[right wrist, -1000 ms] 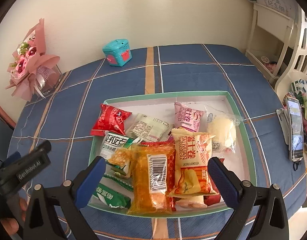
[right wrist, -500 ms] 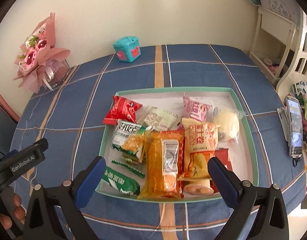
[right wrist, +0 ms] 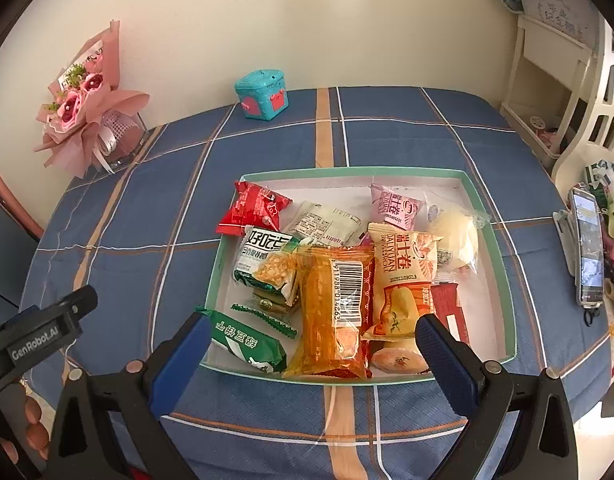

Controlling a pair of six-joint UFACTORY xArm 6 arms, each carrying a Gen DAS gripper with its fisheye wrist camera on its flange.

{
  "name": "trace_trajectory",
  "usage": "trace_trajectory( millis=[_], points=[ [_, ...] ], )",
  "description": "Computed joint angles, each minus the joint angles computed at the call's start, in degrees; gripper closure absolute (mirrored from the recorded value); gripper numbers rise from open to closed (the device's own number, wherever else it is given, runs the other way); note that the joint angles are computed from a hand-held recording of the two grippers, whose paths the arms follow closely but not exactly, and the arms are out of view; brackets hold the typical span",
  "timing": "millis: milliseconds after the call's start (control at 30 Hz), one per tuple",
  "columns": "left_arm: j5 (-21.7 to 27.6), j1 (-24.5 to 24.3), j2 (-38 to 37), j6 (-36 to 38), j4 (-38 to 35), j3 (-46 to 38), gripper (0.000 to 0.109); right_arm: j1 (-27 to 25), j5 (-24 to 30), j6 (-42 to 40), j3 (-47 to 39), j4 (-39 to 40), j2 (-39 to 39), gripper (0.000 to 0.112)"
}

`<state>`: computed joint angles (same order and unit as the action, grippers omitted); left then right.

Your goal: Organize snacks

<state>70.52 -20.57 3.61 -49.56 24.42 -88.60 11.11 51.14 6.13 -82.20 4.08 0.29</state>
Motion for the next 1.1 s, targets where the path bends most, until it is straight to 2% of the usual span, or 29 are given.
trace_trajectory(
  millis=[400, 1100],
  points=[
    [-1.8, -0.4, -3.6, 0.2, 0.7, 3.9, 0.011, 0.1, -0.3, -0.4, 2.0, -0.1, -2.0, 0.009],
    [-1.2, -0.1, -2.7, 1.5, -0.5, 3.3, 0.011, 0.2, 1.4, 0.1, 1.0, -1.0, -0.8, 0.009]
  ],
)
